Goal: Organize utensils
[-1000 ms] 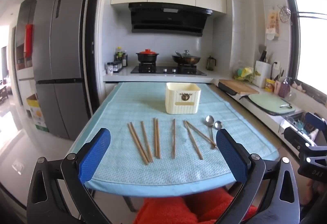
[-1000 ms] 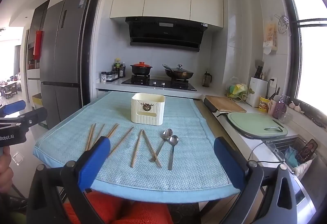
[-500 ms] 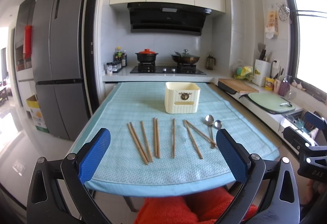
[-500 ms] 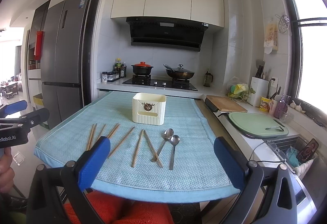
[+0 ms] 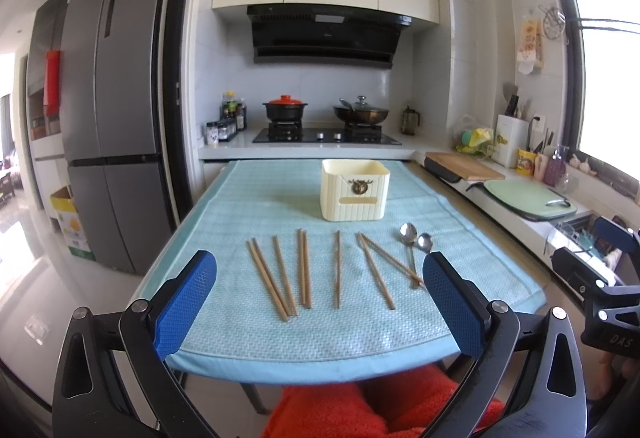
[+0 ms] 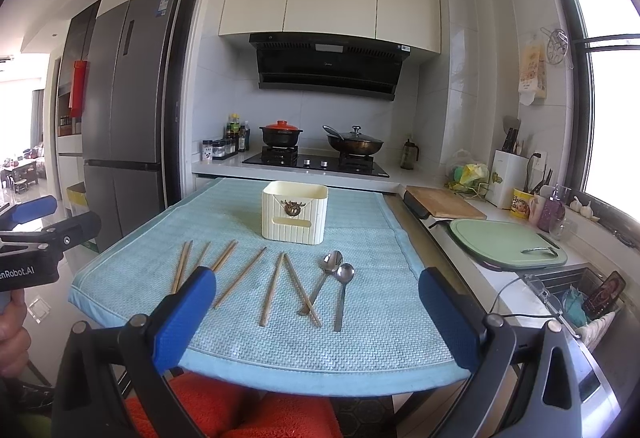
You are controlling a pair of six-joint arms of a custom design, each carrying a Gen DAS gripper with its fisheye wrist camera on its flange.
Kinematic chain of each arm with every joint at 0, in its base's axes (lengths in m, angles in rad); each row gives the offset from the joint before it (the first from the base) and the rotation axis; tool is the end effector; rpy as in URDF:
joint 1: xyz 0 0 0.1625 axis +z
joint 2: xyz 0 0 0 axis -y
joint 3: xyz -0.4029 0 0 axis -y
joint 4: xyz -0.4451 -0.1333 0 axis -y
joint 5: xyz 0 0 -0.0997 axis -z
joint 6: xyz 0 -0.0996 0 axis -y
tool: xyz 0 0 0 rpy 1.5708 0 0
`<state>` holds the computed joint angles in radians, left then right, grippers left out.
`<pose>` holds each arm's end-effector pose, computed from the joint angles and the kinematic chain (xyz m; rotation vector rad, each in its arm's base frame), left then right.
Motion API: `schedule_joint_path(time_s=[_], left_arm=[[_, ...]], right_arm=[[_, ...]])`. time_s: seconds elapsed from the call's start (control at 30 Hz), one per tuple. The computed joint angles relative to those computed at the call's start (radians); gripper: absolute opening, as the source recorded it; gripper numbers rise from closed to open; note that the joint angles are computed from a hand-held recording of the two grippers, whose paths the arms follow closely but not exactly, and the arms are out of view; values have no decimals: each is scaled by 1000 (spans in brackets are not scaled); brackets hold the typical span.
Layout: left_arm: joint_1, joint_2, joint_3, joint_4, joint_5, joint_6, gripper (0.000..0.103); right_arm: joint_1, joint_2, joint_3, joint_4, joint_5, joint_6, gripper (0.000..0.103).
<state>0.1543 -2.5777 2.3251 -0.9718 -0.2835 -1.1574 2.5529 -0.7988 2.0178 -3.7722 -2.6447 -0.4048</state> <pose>-0.1375 -0.2531 0.4290 0.5430 2.0407 -1.4054 0.4656 -0.2558 0.0899 0.7864 -1.9397 1.3607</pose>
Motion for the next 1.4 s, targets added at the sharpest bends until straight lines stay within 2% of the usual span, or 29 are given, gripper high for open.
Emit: schedule_joint_path(time_s=[1.03,1.27,1.4], left_arm=[[13,-13,22,-68,-5,68,103],[32,-14,43,-168,-19,159,103],[39,-8,44,-175,-12,165,103]], right_arm=[[-12,0,7,17,16,16,103],[-12,1,6,19,16,16,103],[-16,2,5,18,16,18,103]])
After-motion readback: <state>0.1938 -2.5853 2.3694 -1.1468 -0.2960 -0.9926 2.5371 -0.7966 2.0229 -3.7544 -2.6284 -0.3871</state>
